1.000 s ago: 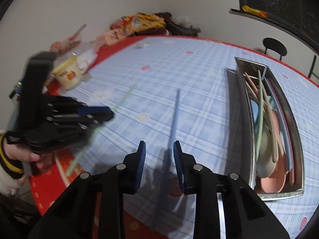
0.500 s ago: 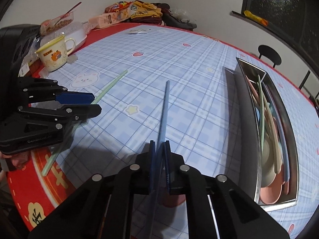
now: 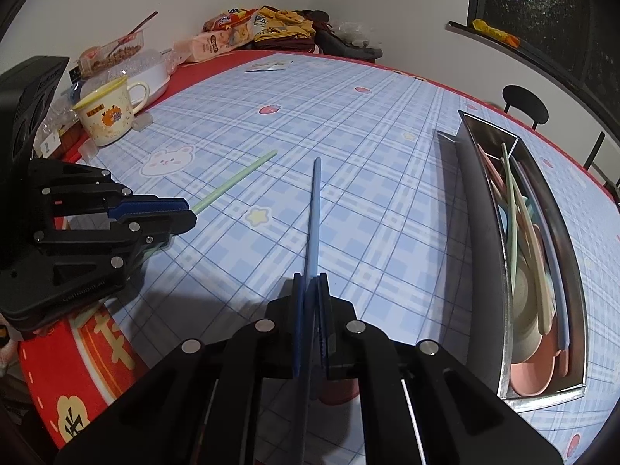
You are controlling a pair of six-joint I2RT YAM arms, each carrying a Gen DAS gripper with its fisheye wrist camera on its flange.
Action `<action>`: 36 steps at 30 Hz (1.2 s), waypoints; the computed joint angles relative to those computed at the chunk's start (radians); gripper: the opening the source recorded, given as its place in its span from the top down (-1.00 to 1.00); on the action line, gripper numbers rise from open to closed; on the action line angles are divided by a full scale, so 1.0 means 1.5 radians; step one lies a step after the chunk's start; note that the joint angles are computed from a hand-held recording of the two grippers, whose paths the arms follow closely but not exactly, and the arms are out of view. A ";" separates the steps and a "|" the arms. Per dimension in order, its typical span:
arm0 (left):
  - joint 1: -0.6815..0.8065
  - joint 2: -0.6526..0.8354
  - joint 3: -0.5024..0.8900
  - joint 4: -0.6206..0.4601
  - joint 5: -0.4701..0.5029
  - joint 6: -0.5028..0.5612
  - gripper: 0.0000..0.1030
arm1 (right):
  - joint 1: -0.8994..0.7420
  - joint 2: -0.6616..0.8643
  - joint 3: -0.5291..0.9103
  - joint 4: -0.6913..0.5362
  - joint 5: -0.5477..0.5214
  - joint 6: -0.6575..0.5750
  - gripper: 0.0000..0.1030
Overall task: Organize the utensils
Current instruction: 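Close left tool on the green chopstick while right tool closes on the blue chopstick, then lift both held chopsticks and carry them over the steel basket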
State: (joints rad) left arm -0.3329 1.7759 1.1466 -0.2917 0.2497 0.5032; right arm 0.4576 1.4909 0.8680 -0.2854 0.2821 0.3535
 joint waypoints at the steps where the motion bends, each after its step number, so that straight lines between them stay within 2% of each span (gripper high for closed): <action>1: -0.003 -0.002 -0.004 0.006 -0.008 0.001 0.75 | -0.001 -0.001 -0.001 0.002 -0.003 0.002 0.86; 7: -0.020 -0.015 -0.027 0.038 -0.047 0.010 0.75 | -0.001 0.000 0.000 0.003 -0.004 0.006 0.86; 14: -0.014 -0.009 -0.022 0.035 -0.037 0.004 0.75 | 0.010 0.005 0.005 -0.004 0.018 0.003 0.86; 21: -0.021 -0.016 -0.033 0.047 -0.054 0.007 0.77 | 0.020 0.010 0.009 -0.009 0.036 0.001 0.87; 29: 0.001 -0.014 -0.019 0.030 -0.006 -0.008 0.80 | 0.017 -0.018 -0.016 0.014 0.037 0.006 0.88; 36: 0.053 0.005 0.019 -0.012 0.099 -0.042 0.80 | 0.010 -0.032 -0.028 0.029 0.027 0.008 0.88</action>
State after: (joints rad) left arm -0.2536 1.7832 1.1757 -0.3102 0.3987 0.4402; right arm 0.4718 1.4429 0.8256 -0.2422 0.3233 0.3653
